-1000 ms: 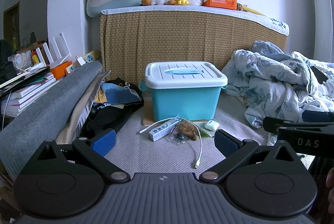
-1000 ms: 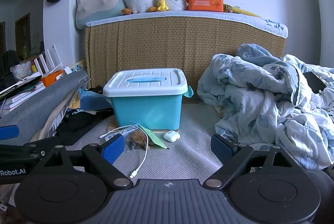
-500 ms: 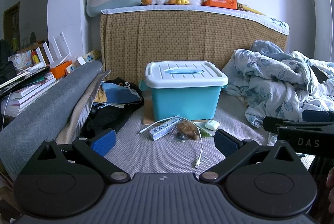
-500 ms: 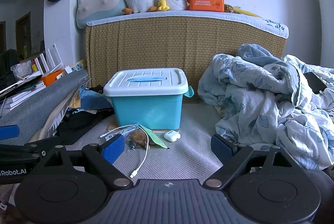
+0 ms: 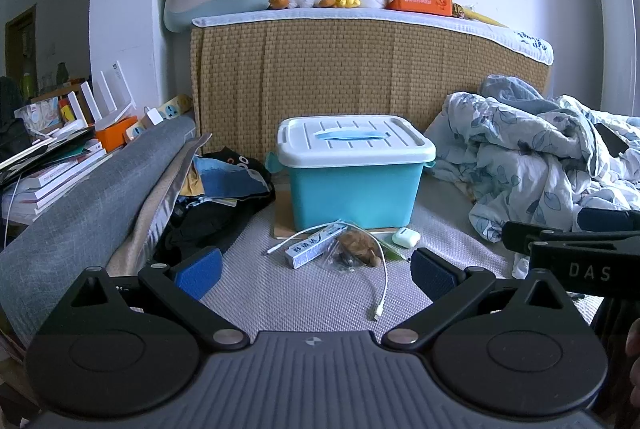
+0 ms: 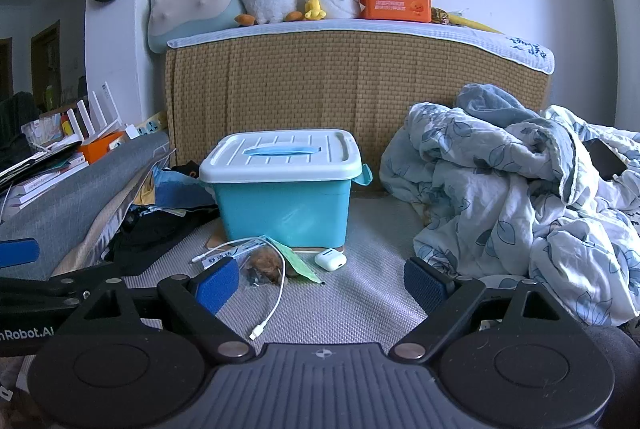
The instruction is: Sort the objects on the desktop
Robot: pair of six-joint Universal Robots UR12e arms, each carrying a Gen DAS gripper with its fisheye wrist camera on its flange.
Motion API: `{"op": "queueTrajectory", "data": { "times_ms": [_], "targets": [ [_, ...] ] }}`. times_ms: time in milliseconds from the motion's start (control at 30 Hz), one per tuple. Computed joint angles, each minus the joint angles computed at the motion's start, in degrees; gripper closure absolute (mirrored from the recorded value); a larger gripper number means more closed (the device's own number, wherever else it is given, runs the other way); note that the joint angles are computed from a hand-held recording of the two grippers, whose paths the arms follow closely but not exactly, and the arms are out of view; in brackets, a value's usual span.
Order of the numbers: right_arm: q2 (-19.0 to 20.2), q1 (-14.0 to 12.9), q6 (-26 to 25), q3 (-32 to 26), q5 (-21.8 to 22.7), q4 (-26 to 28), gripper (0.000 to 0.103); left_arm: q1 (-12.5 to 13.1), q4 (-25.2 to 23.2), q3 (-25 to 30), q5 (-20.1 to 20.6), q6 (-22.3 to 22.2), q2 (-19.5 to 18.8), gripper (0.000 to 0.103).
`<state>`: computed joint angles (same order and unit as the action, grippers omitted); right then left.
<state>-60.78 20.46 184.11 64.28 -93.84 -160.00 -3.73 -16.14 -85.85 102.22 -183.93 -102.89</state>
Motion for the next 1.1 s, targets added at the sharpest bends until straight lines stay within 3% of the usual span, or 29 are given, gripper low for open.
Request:
{"op": "queueTrajectory", "data": {
  "times_ms": [1100],
  "targets": [
    [0.1, 0.0, -0.1, -0.1, -0.3, 0.3, 0.011, -0.1, 0.5, -0.1, 0.8, 0.2, -0.1, 0.0]
  ]
}}
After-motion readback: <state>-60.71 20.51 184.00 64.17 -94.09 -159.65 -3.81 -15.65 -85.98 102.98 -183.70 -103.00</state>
